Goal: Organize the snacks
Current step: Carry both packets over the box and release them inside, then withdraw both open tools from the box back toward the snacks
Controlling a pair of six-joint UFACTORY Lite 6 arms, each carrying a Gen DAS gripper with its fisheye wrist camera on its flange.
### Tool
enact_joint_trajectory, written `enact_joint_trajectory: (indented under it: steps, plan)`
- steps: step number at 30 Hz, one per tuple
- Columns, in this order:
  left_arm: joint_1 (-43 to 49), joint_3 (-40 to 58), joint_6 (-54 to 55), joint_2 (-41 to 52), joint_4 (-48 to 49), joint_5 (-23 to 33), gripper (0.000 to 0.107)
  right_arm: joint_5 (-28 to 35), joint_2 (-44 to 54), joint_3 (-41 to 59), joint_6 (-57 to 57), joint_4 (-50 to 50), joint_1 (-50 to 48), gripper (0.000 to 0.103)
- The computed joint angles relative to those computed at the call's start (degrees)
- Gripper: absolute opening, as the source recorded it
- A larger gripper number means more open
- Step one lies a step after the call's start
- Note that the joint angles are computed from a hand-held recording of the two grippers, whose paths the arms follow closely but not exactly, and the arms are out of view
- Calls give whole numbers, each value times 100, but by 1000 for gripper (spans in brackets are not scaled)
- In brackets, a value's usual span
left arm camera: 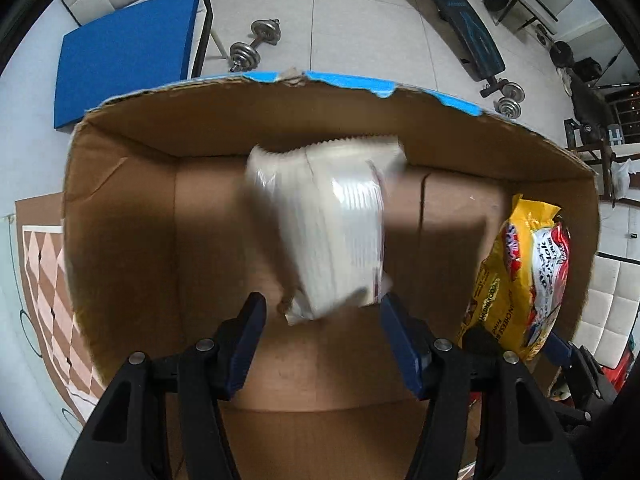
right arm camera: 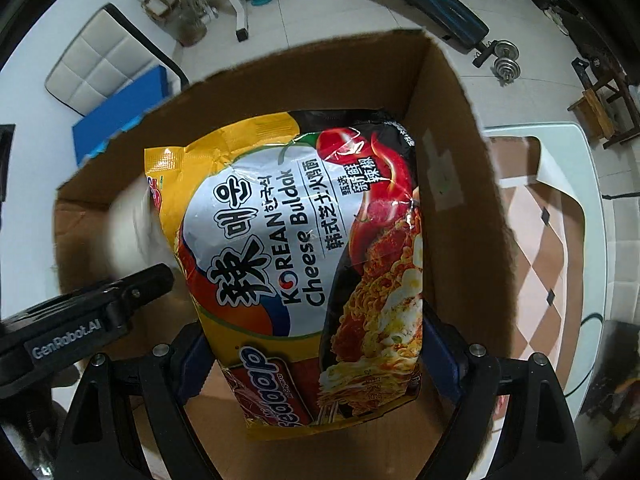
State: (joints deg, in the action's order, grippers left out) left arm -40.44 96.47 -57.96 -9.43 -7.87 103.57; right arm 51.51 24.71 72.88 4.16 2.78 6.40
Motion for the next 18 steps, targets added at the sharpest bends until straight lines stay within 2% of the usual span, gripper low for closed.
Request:
enact_joint_trajectory:
  steps: [7, 9, 13, 18]
  plan:
    - [269, -346, 84, -271, -132, -167, 57, 54, 652, 361, 58, -51, 179, 91]
    - [117, -210, -74, -325, -21, -70, 58, 42, 642, 333, 115, -149, 266, 92]
    - [-133, 162, -239, -269, 226, 192, 79, -2, 373, 173, 131, -308, 333, 96]
    - [-825, 921, -618, -77, 726, 697, 80, 87, -91, -14, 164, -484, 351, 97]
